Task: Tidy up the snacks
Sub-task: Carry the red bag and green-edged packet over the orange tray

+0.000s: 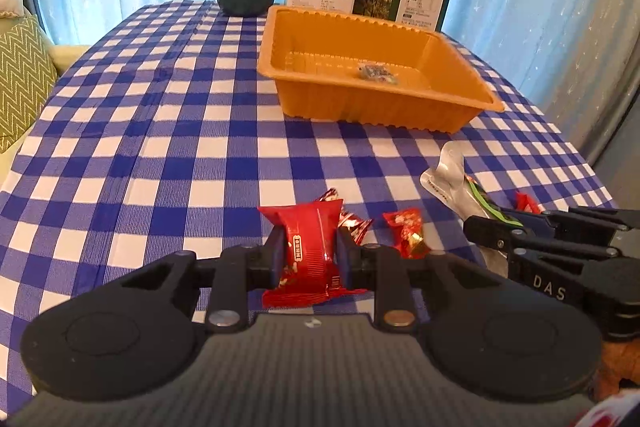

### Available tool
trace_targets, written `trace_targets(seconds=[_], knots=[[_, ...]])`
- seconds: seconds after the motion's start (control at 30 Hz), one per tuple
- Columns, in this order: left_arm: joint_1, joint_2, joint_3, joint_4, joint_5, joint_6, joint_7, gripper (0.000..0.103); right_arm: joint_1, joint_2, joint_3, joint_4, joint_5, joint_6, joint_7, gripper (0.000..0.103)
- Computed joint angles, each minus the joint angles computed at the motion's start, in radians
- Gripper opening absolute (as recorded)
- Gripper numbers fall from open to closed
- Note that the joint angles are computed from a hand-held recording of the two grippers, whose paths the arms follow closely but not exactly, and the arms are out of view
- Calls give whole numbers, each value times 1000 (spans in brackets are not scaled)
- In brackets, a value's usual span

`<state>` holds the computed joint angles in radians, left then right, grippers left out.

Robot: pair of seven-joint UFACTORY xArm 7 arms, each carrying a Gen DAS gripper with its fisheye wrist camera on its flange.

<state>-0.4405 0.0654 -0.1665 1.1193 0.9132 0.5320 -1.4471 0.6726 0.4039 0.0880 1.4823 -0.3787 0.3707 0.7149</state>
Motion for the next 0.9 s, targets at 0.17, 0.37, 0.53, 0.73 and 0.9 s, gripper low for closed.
trace_targets(seconds=[0.17,0.37,0.53,0.73,0.9], knots=[[-5,4,-1,26,18,3,-12,24,-7,-13,-1,2,2,-5,-1,21],[-21,38,4,95,40,13,8,24,-18,-22,-12,21,-10,-11,-3,21],[-36,70,22,166,47,3,41,24,-41,-18,-11,49,11,-22,-7,21],[-56,126,50,268,54,7,115,24,-62,-7,-17,92,27,-16,-14,21],[-75,175,82,341,45,-2,155,24,-74,24,-24,149,37,-15,-44,21]])
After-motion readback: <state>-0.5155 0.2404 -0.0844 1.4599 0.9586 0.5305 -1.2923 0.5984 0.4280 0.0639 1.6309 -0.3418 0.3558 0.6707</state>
